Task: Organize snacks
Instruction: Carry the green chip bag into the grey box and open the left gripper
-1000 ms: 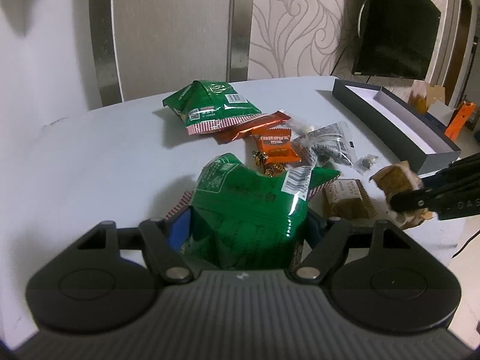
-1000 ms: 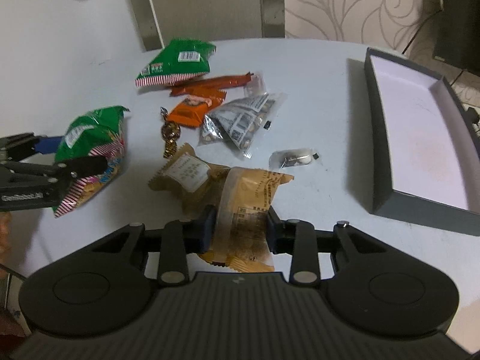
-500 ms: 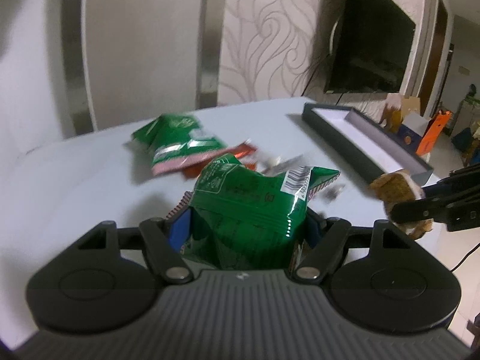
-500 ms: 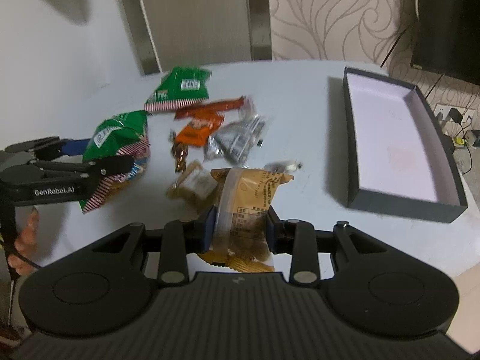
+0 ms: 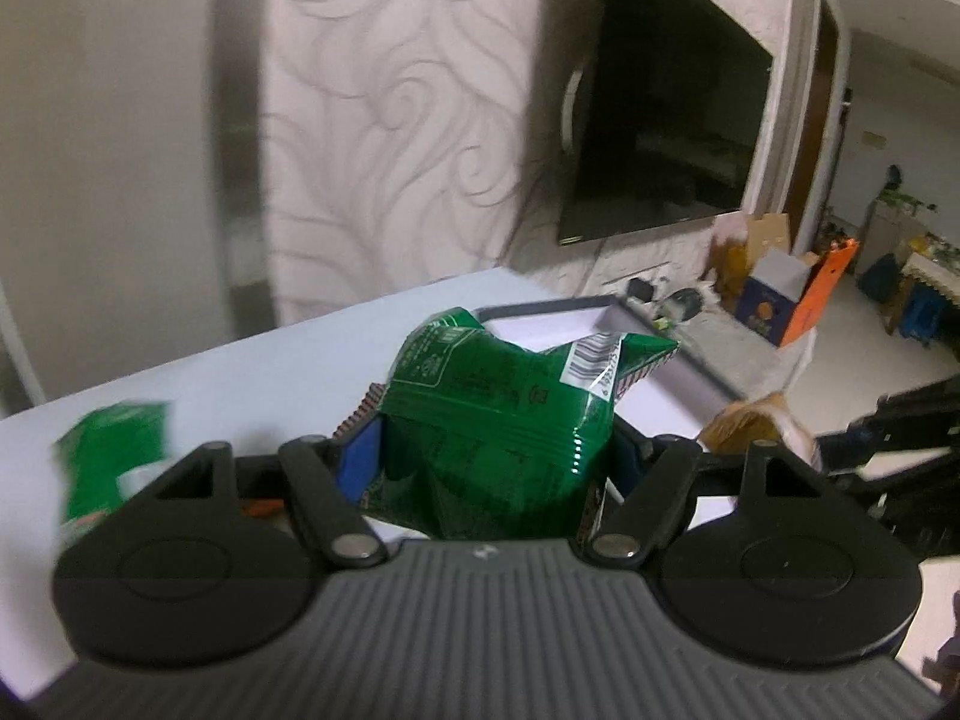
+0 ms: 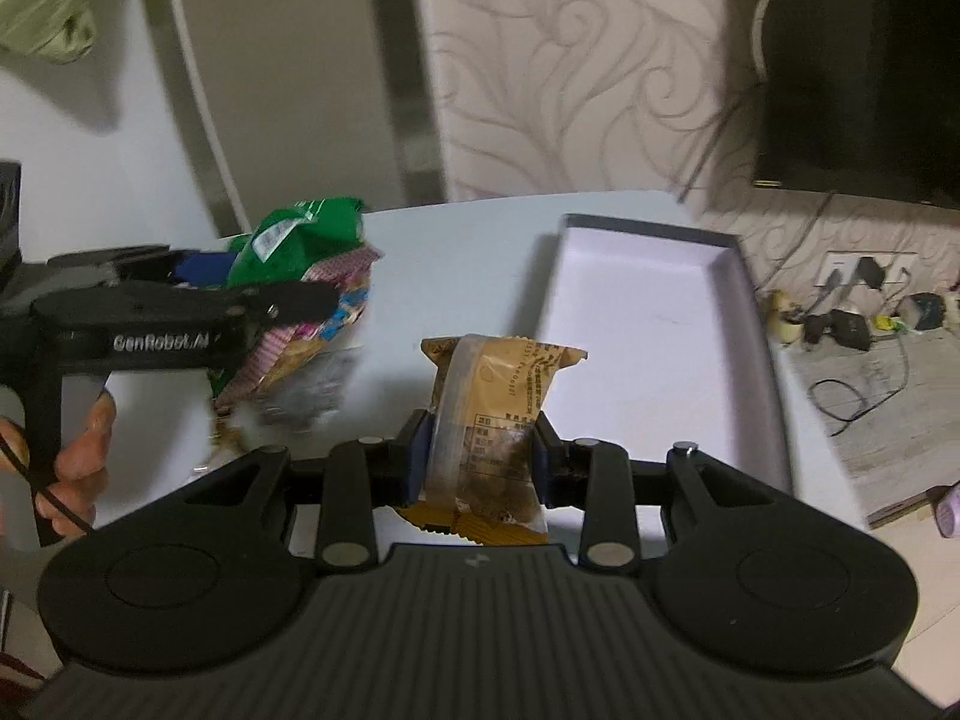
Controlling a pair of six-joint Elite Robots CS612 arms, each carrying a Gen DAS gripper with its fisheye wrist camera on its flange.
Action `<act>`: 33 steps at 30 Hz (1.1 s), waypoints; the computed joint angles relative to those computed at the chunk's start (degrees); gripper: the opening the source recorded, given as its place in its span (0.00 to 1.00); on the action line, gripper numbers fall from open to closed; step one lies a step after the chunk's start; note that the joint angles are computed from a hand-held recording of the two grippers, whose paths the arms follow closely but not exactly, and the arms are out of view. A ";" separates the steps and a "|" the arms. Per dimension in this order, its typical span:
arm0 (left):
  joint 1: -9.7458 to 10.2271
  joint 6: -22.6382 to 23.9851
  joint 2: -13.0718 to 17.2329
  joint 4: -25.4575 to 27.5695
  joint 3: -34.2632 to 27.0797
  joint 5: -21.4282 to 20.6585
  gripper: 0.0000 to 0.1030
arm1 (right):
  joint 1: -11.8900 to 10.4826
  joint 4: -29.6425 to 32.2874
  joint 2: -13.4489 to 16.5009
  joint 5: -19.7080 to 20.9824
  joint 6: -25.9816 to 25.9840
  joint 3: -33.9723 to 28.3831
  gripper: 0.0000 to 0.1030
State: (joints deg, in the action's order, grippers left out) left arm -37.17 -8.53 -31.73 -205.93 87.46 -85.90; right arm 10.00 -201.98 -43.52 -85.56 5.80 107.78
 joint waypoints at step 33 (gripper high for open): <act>-4.93 7.94 14.07 25.23 -30.62 7.36 0.76 | -8.57 10.17 4.39 9.73 -11.69 -4.59 0.38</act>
